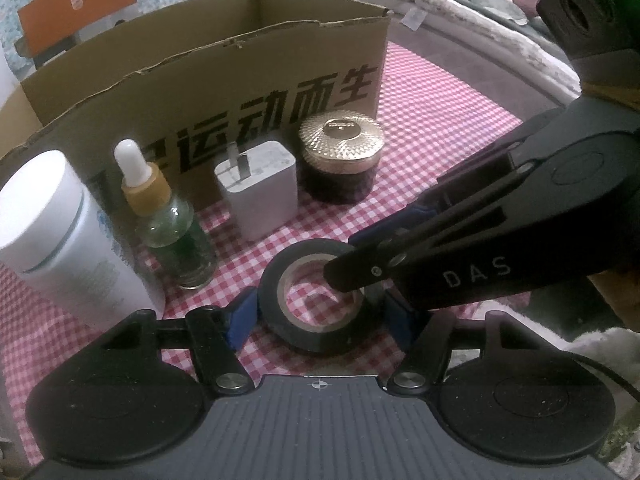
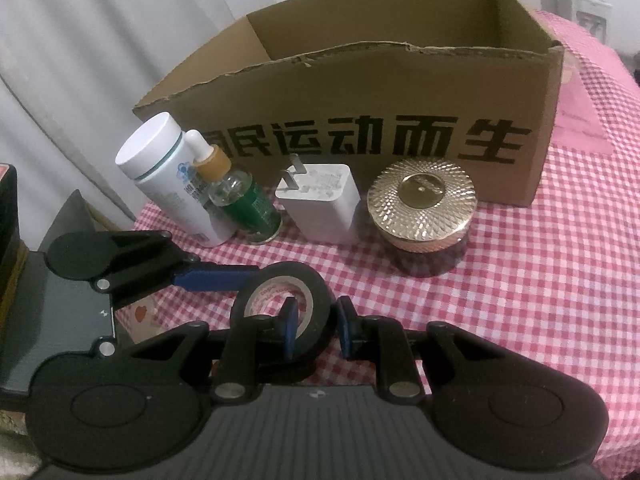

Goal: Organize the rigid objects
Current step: 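Hold the black tape roll in the right gripper above the table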

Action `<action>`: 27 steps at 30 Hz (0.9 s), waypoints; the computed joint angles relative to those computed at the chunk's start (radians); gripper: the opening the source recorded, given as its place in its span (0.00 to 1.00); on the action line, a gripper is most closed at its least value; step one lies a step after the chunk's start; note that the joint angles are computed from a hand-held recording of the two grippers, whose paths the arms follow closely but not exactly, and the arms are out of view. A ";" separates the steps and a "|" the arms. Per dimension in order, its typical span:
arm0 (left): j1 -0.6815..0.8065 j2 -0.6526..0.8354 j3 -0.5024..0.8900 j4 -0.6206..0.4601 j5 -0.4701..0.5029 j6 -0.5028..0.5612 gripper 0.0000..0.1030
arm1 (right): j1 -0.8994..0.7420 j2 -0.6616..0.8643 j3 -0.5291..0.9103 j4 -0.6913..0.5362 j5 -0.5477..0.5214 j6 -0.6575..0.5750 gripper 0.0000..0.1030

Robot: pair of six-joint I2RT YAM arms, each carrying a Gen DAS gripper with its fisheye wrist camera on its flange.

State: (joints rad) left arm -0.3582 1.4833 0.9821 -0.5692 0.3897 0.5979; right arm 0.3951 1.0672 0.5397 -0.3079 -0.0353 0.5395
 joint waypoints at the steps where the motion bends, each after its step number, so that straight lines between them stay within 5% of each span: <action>1: -0.003 0.002 0.001 0.001 -0.001 0.000 0.64 | 0.000 -0.004 -0.002 -0.002 0.003 0.001 0.22; 27: -0.055 -0.037 -0.023 0.049 -0.052 -0.061 0.64 | 0.054 -0.103 -0.031 -0.021 0.068 0.075 0.22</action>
State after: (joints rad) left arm -0.4129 1.4463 0.9595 -0.5207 0.3376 0.5371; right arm 0.4494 0.9642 0.5086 -0.3294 0.0322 0.6144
